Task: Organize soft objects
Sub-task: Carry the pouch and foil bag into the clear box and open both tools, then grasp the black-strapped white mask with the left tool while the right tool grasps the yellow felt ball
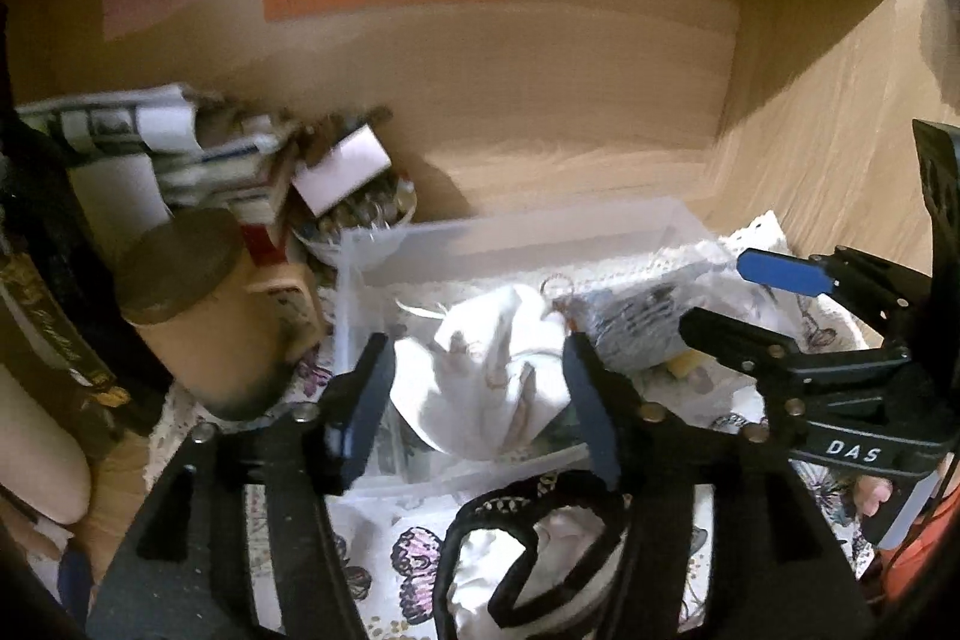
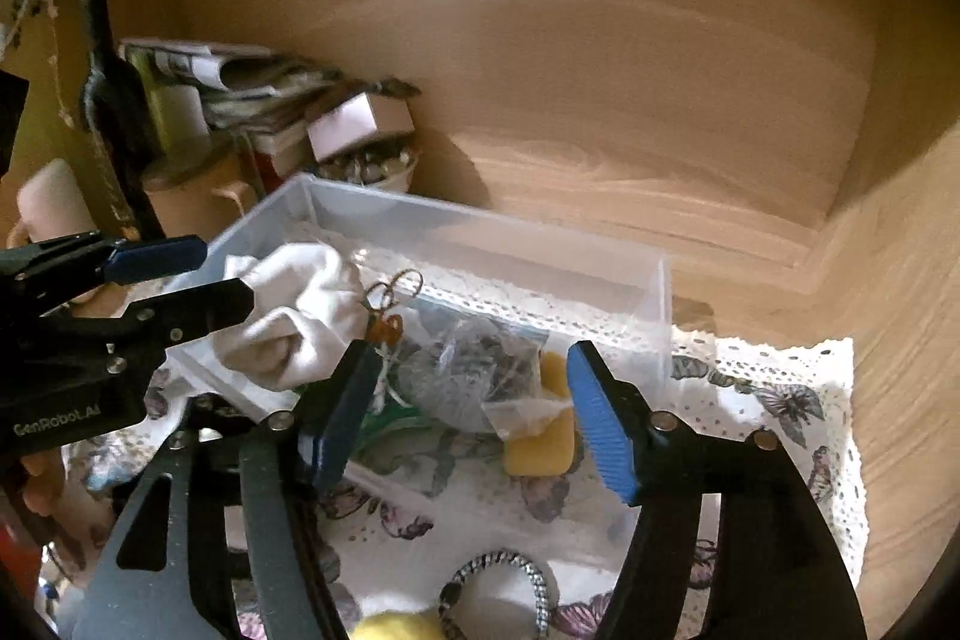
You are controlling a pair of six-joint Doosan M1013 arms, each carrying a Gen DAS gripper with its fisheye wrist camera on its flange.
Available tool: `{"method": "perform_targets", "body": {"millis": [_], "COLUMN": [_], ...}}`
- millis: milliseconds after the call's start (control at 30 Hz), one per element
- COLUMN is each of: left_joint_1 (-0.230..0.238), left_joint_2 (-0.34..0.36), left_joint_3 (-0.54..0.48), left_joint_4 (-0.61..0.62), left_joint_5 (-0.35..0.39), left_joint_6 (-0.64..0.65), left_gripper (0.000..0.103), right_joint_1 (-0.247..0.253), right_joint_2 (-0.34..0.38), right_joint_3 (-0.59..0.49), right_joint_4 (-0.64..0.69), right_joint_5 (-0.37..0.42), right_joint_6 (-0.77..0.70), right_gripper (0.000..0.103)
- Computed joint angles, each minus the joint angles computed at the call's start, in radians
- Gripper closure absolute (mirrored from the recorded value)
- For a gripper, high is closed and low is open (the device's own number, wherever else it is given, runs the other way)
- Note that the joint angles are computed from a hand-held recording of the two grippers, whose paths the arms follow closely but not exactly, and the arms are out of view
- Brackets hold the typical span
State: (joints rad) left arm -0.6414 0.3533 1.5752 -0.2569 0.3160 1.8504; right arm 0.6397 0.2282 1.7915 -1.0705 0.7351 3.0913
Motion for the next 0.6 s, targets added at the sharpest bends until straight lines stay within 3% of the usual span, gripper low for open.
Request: {"method": "perform_targets", "body": {"millis": [233, 367, 600], "left_joint_1": [0.007, 0.012, 0.022], "left_joint_2": [-0.067, -0.087, -0.076], "left_joint_3": [0.072, 0.097, 0.110], "left_joint_4": [-0.039, -0.023, 0.004], "left_joint_5": [-0.096, -0.097, -0.005], "left_joint_6": [0.033, 0.009, -0.023], "left_gripper": [0.001, 0.000, 0.000], "right_joint_1": [0.061, 0.095, 0.127], "right_joint_2": [-0.052, -0.070, -0.076], "right_joint_3": [0.040, 0.062, 0.095], "right_joint_4": [-0.155, -0.215, -0.207], "right_joint_5": [0.057, 0.090, 0.099], "right_joint_6": [0.120, 0.167, 0.196], "right_gripper": [0.024, 0.020, 0.020]}}
